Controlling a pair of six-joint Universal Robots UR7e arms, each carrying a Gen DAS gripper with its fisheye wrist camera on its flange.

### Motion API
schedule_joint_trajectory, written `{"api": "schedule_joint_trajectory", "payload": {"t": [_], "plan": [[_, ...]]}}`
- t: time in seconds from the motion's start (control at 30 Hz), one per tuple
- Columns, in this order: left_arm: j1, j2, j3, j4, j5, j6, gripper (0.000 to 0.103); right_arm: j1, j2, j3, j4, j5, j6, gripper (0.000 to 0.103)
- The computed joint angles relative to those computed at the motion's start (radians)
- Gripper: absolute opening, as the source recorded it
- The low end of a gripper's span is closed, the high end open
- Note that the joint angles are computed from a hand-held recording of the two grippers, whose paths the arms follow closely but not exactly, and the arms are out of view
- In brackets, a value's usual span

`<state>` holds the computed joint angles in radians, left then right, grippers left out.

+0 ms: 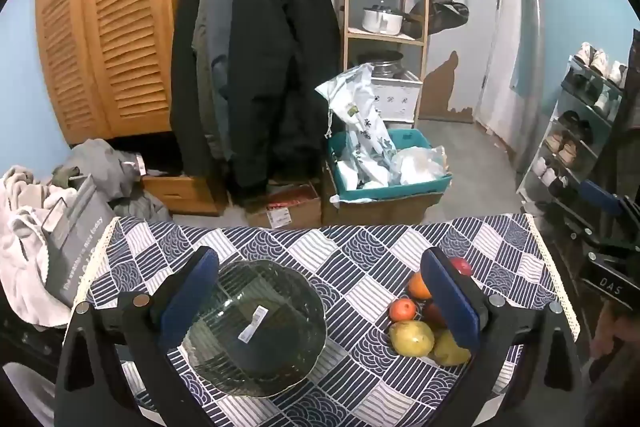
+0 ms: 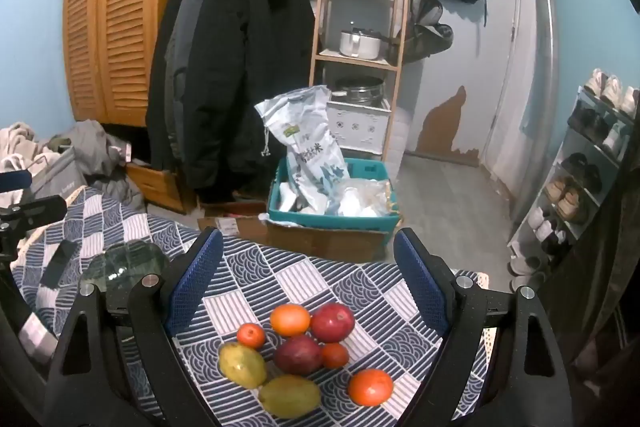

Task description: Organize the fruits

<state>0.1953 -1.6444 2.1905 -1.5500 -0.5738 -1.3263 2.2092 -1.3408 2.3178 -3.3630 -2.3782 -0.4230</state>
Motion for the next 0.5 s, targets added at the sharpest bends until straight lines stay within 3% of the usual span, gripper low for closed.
{"api": "schedule_joint_trajectory", "payload": {"t": [0.17,0.5], "plan": [[-0.005,0.011,-0.008,0.045,0.025,-0.038,0.102,0.000,-0.001,0.000,0.003,-0.001,0.003,0.086],[-0.004,-0.010,0.011,-0.015,0.005,0.011,0.102,0.001,-0.002,0.001,0.002,-0.001,0.002,0.086]]}}
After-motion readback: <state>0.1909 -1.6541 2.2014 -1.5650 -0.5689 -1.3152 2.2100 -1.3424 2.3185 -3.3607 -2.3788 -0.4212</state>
